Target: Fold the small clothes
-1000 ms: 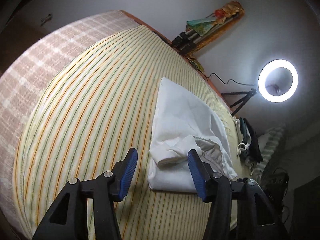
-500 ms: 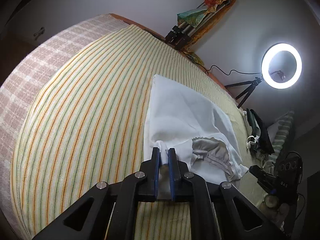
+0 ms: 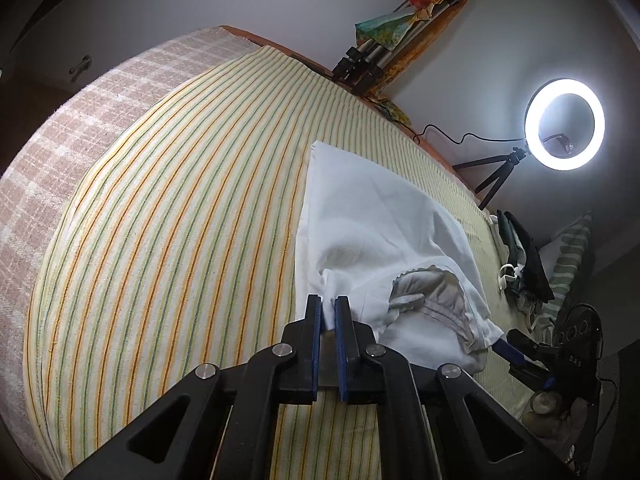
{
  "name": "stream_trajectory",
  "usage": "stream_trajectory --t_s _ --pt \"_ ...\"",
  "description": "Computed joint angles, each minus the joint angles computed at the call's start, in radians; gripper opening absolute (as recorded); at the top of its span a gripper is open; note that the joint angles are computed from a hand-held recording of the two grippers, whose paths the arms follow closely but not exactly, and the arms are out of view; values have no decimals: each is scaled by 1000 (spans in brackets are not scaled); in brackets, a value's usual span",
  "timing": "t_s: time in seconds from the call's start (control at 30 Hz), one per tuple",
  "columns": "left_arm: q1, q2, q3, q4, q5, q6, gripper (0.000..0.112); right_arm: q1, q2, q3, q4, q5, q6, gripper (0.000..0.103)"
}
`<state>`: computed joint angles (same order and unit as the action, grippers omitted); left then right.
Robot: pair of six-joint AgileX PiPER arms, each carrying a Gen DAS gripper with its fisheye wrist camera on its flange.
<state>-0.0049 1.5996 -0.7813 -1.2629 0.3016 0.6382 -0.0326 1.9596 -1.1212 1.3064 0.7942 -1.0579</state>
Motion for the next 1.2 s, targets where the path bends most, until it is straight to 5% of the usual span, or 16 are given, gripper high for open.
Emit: stream_trajectory --t_s 0.13,0.27,0.53,0.63,0.73,0.93,1.2 --pt "-13 9 -7 34 -14 -27 3 45 5 -19 -32 -47 9 33" --pt "-14 13 -8 44 -13 -31 3 90 -10 -25 -70 -105 9 8" --pt "27 -69 30 19 52 19 2 -40 -66 46 72 154 -42 6" --pt "10 -37 27 156 31 -93 2 -40 -47 50 24 114 -18 6" --pt "34 -10 51 58 53 -14 2 -37 6 35 -32 79 57 5" --pt "68 -89 73 15 96 36 2 -71 -35 58 6 145 9 4" --pt "-2 -58 79 303 3 -206 3 -34 -11 60 -116 24 85 3"
